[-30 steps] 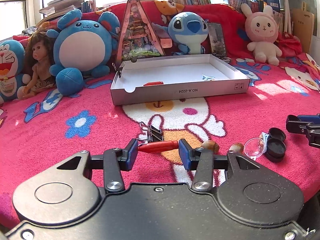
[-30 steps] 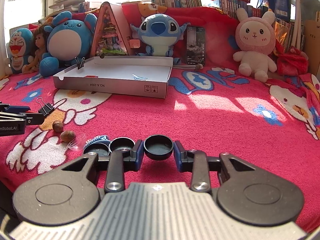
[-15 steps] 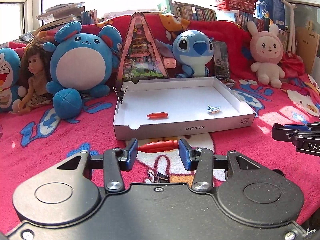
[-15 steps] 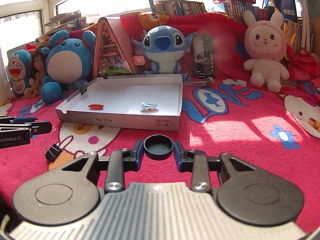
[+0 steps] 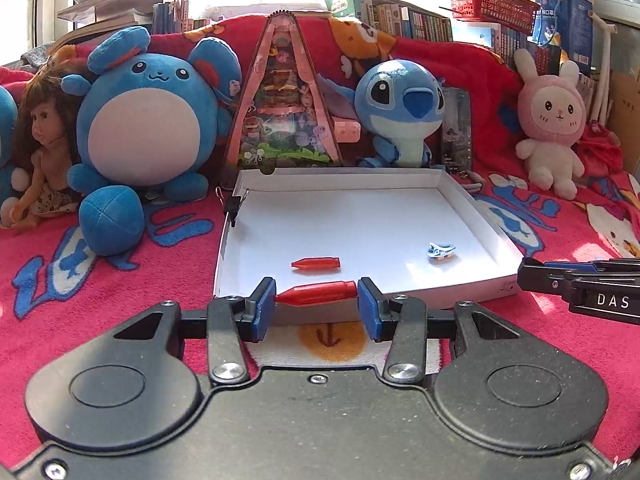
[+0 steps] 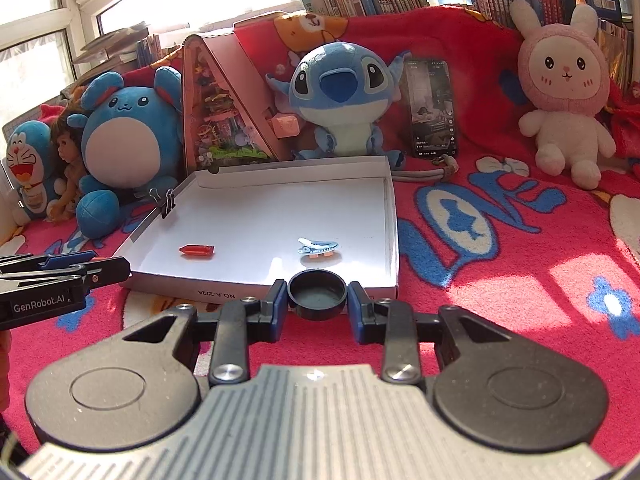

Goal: Organize rigid objects
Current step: 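Carry the red item into the white box with the left gripper while the right carries the black cap in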

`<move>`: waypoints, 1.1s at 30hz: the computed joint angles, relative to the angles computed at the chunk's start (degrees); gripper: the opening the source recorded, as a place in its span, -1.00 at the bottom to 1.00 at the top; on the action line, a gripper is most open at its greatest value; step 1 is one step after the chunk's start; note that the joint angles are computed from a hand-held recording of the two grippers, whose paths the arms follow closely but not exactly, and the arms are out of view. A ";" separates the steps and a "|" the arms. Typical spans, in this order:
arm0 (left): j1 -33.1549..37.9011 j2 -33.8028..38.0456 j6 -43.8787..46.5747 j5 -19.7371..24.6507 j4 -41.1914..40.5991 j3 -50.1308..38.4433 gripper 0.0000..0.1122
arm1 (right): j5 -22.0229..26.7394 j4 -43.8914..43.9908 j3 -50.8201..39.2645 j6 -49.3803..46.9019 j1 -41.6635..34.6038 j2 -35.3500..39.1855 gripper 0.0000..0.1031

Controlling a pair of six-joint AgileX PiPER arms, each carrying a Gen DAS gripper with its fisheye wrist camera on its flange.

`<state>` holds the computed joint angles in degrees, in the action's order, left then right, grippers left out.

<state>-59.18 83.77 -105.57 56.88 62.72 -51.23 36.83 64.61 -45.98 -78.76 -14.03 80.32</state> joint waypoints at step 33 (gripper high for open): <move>17.70 11.69 14.71 -16.01 -9.70 -8.46 -0.24 | -4.14 -21.66 -18.74 28.93 11.66 19.27 -0.28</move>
